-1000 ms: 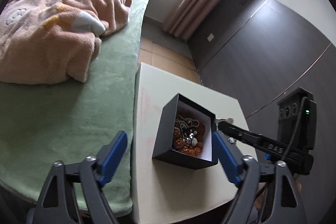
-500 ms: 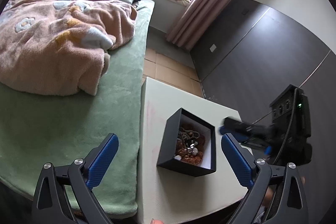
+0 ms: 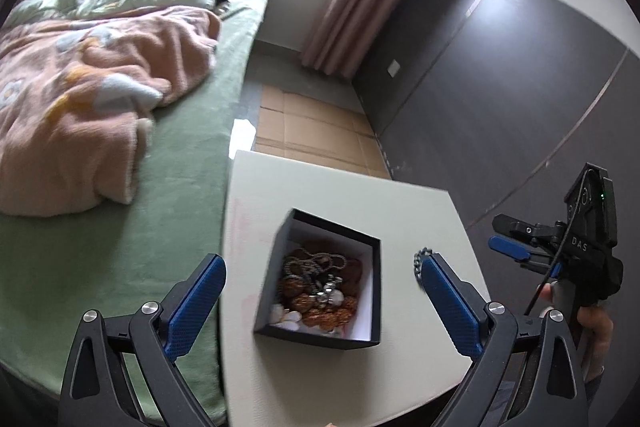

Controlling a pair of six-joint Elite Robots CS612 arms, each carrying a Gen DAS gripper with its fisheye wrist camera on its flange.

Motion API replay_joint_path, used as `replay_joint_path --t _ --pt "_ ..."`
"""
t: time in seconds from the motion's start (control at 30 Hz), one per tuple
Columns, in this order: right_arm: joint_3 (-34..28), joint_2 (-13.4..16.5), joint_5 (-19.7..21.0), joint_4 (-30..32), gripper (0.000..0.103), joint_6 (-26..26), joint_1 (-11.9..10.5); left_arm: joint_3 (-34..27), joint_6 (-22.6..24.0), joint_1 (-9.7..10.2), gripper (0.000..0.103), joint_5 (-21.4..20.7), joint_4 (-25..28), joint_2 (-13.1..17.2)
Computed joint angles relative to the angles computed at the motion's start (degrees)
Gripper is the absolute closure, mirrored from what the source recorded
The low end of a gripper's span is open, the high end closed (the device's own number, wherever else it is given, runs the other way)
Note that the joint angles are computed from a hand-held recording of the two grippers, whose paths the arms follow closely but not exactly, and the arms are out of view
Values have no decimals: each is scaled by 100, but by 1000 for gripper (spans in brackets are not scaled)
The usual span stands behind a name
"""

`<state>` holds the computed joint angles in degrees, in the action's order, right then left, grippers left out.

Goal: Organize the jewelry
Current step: 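Grasp the dark green bead bracelet with the left gripper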

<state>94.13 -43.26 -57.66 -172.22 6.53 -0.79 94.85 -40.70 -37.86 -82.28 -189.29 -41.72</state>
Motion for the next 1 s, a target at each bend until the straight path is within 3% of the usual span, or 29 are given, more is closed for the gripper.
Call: replay_joint_path --t 0.13,0.4,0.47,0.53,0.7,0.8,1.0 --pt "149 41 -370 -300 19 592 -136 -339 174 -53 5 -139 400 99" --pt "221 95 -481 -496 19 1104 -292 -1099 783 -186 7 -368 963 405" --pt "249 115 -374 -512 19 1233 -360 -1284 895 -209 11 -410 1143 490" --pt "280 116 -397 -591 19 1352 -396 -1495 950 -215 22 -527 1418 584" --pt "392 79 -456 -849 19 1501 -486 -2030 1084 -262 31 -665 2075 850" --pt "407 85 -388 -901 19 1579 -535 -2333 1084 -290 45 -758 2483 1010" --pt "329 154 -275 -736 19 1749 -600 -2835 1118 -334 51 -794 3101 1287"
